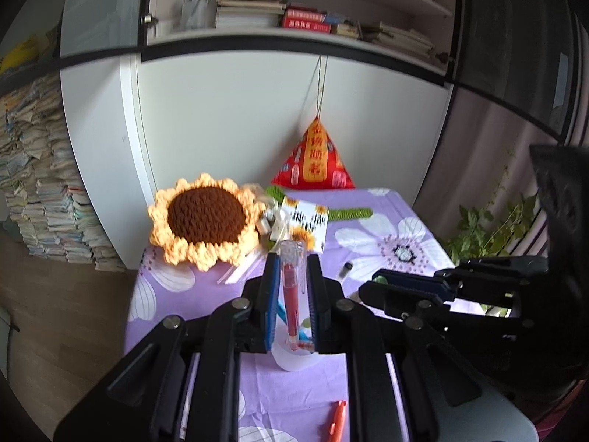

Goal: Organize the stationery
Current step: 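Carry the green pen above the cup with the right tool while the left holds the red pen there, then lower both pens into the cup and open both tools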

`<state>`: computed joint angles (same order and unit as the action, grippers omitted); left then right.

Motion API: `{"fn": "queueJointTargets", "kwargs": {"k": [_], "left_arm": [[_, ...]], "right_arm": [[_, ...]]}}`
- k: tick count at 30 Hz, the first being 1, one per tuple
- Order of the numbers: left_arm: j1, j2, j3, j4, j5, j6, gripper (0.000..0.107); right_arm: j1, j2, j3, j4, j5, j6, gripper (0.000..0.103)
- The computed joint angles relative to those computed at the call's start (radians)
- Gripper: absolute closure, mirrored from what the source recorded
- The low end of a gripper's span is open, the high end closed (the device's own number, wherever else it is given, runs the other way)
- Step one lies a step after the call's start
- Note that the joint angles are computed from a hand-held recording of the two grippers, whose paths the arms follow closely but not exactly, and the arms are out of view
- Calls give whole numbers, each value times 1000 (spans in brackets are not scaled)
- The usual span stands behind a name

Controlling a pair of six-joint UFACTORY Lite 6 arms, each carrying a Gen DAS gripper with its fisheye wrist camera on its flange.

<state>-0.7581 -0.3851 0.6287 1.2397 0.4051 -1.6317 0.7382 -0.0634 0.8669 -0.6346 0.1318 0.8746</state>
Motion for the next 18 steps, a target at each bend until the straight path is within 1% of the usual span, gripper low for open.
{"fn": "queueJointTargets", "kwargs": {"k": [2,5,10,16,18], "left_arm": [[24,25,-7,11,-37,-15,94],[42,53,-9,18,-66,-27,94],[59,76,-18,17,-104,-29,94],[64,105,-15,16,-125,-32,94],[69,109,-18,10,-133,-29,94]], "right_arm": [[-2,40,21,20,-4,-21,92],[-5,83,43,6,-5,-12,92],[-19,135,65,143,-15,-146,92],[-26,175,88,276,-14,-272,92],[-31,184,91,345,-15,-341,92]]}}
